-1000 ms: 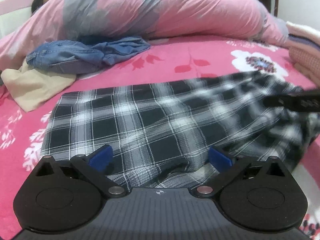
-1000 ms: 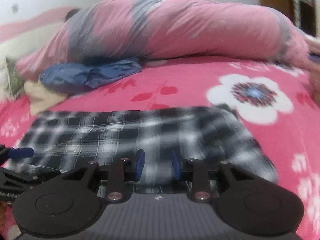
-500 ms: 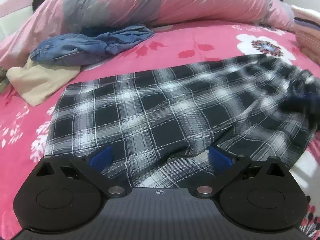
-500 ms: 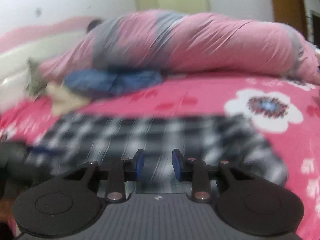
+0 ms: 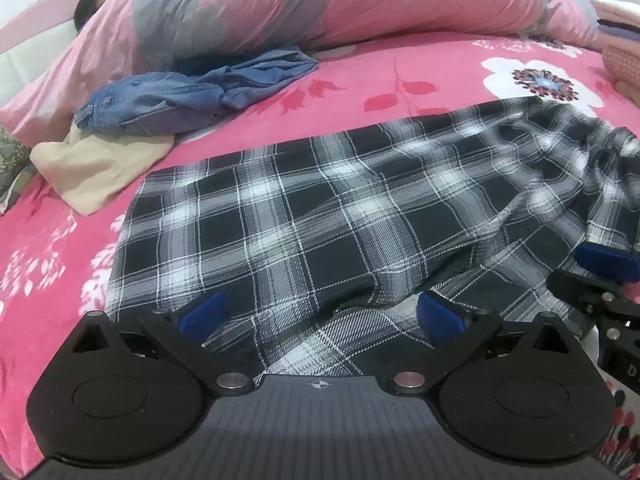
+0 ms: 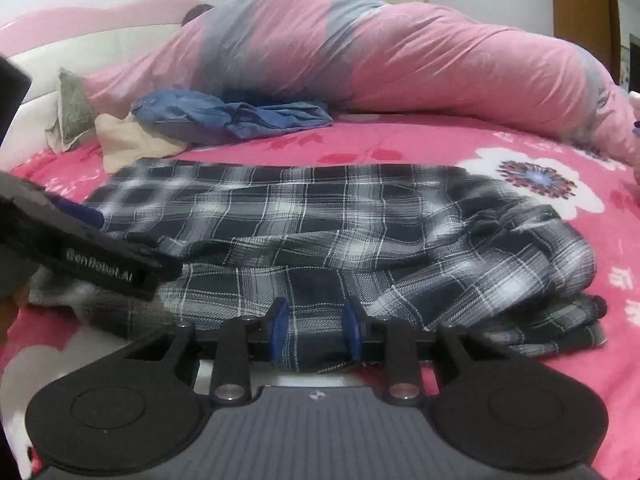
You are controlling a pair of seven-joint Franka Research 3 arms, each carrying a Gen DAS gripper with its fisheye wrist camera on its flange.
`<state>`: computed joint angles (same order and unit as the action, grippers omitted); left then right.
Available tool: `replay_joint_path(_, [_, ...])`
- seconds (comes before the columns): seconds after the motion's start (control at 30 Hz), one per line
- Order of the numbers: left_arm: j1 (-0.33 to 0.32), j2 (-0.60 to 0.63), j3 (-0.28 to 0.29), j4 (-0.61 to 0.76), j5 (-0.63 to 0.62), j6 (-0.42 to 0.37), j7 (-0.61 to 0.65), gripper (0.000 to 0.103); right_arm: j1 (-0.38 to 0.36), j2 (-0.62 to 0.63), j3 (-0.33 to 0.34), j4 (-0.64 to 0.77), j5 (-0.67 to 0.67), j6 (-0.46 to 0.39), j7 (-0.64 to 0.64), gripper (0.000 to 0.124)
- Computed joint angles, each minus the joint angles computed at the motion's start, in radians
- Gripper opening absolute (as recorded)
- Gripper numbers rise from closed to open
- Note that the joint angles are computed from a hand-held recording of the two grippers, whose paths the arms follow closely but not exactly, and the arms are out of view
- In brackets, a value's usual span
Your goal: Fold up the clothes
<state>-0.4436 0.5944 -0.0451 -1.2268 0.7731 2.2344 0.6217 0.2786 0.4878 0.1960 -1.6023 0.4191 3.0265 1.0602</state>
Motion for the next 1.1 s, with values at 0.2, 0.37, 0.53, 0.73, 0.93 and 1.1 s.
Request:
replay_joint_path(0.2, [-0.007, 0.003, 0.002, 0.009, 0.005, -0.021, -0.002, 0.103, -0.036, 0.005, 0.043, -0.003, 0.036, 0.010, -0.041, 0.032])
replay_joint_path(0.37, [-0.010, 0.004, 0.002, 0.010, 0.007, -0.027, -0.014, 0.103, -0.055, 0.005, 0.063, -0.007, 0.065, 0.013, -0.073, 0.032])
replay_joint_path(0.53, [-0.001, -0.015, 0.000, -0.026, 0.007, 0.004, -0.039, 0.103, -0.057, 0.007, 0.067, -0.003, 0.088, 0.008, -0.089, 0.032])
replay_joint_path(0.73, [0.056, -0.072, -0.018, -0.141, -0.046, 0.140, -0.122, 0.103, -0.069, 0.007, 0.082, -0.003, 0.121, 0.006, -0.116, 0.033])
replay_joint_path(0.93, [0.054, -0.107, -0.004, -0.217, 0.015, 0.221, -0.188, 0.103, -0.096, 0.011, 0.121, -0.010, 0.165, 0.030, -0.163, 0.034])
replay_joint_path(1.1, [0.041, -0.107, 0.011, -0.233, 0.071, 0.247, -0.262, 0.103, -0.169, 0.023, 0.209, -0.001, 0.259, 0.025, -0.246, 0.034])
